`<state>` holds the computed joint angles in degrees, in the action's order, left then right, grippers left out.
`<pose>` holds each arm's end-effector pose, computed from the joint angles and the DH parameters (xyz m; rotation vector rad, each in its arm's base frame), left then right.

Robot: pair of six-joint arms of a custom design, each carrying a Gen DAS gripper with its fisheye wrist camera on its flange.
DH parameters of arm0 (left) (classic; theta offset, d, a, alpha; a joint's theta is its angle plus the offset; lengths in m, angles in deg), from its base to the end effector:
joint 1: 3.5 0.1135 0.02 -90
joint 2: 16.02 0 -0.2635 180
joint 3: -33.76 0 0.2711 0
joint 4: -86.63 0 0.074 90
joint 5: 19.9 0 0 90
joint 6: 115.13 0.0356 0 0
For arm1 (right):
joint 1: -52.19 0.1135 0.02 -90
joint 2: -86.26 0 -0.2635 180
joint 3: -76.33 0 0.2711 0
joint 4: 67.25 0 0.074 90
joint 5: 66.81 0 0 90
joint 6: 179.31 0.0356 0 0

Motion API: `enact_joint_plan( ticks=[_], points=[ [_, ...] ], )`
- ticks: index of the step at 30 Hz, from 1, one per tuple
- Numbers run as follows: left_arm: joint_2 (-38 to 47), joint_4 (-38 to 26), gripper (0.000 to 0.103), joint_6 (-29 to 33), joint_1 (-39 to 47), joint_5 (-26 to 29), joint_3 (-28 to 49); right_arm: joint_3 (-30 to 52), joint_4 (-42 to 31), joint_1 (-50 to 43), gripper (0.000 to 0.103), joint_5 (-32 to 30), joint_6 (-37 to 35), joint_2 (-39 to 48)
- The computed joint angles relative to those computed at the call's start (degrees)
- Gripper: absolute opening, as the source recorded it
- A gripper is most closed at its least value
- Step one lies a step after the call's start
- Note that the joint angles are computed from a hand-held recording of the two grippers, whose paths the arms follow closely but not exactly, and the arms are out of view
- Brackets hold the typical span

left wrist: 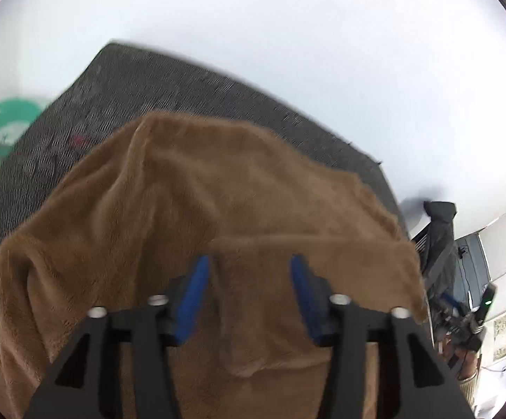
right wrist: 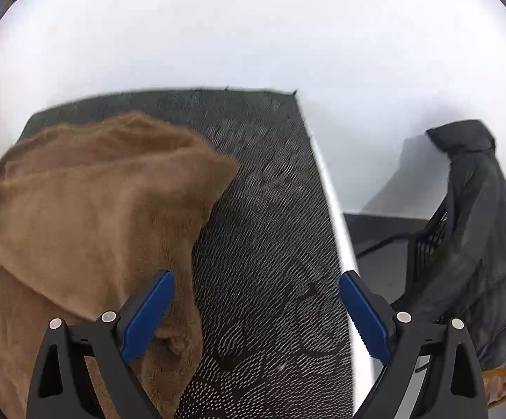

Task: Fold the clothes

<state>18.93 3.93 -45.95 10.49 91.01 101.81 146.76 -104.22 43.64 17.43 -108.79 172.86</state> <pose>0.1007 0.0120 0.3308 -0.5660 2.3537 -0.4978 0.3272 -0.0456 0.2135 -0.2790 2.4777 -0.0795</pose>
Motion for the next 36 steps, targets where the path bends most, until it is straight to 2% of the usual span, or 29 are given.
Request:
enact_joint_plan(
  ticks=[4,6,8,11,13,15,18,20,22,24,26,27,30,33,36],
  points=[
    [3.05,4.42,0.077,-0.74,-6.0,1.52,-2.43,-5.14,1.67,1.84,0.096,3.31,-2.76,-2.02],
    [4.3,6.08,0.077,-2.5,-9.98,-1.06,-5.32,-5.93,1.13,1.57,0.096,3.56,-3.63,-3.3],
    [2.73,8.18,0.078,-2.1,-9.89,-1.16,-7.59,-5.8,0.26,1.7,0.096,4.06,-5.3,-3.81],
    [3.23,7.64,0.078,1.03,-6.39,2.42,-7.52,-2.67,-2.37,1.96,0.096,4.14,-5.53,-2.4],
    [3.75,6.98,0.078,0.98,-4.93,3.88,-6.61,0.57,-3.46,1.66,0.096,1.62,-3.55,-1.87],
    [5.44,8.26,0.08,1.05,-4.16,4.68,-5.76,4.42,-3.9,1.33,0.096,-2.93,1.03,-0.77],
    [6.04,10.52,0.081,0.03,-5.67,4.4,-6.57,13.36,-7.98,0.21,0.096,-19.48,8.15,6.2],
    [4.55,9.9,0.082,-0.66,-6.84,4.11,-7.27,18.92,-10.9,0.58,0.096,-29.44,10.41,12.17],
    [3.6,10.58,0.082,0.33,-4.75,6.28,-8.45,23.63,-12.31,2.21,0.096,-33.59,11.57,17.84],
    [2.45,11.2,0.082,1.97,-1.65,9.69,-9.88,27.6,-13.54,3.7,0.096,-31.25,11.67,22.52],
    [1.37,12.07,0.082,4.05,1.83,13.93,-11.51,32.48,-16.1,4.73,0.096,-25.59,11.29,27.82],
    [0.7,13.3,0.082,4.26,2.56,15.26,-12.61,32.99,-16.74,4.98,0.097,-25.21,11.26,28.71],
    [-2.13,16.2,0.082,4.43,2.51,16.01,-15.28,35.89,-18.06,5.49,0.097,-24.72,10.54,30.4],
    [-3.38,17.12,0.084,4.75,1.98,16.26,-16.18,38.37,-20.88,7.28,0.097,-20.46,10.6,30.73],
    [-3.48,17.66,0.087,4.71,1.43,16.74,-16.41,42.24,-19.27,8.84,0.097,-16.84,11.62,31.35]
  ],
)
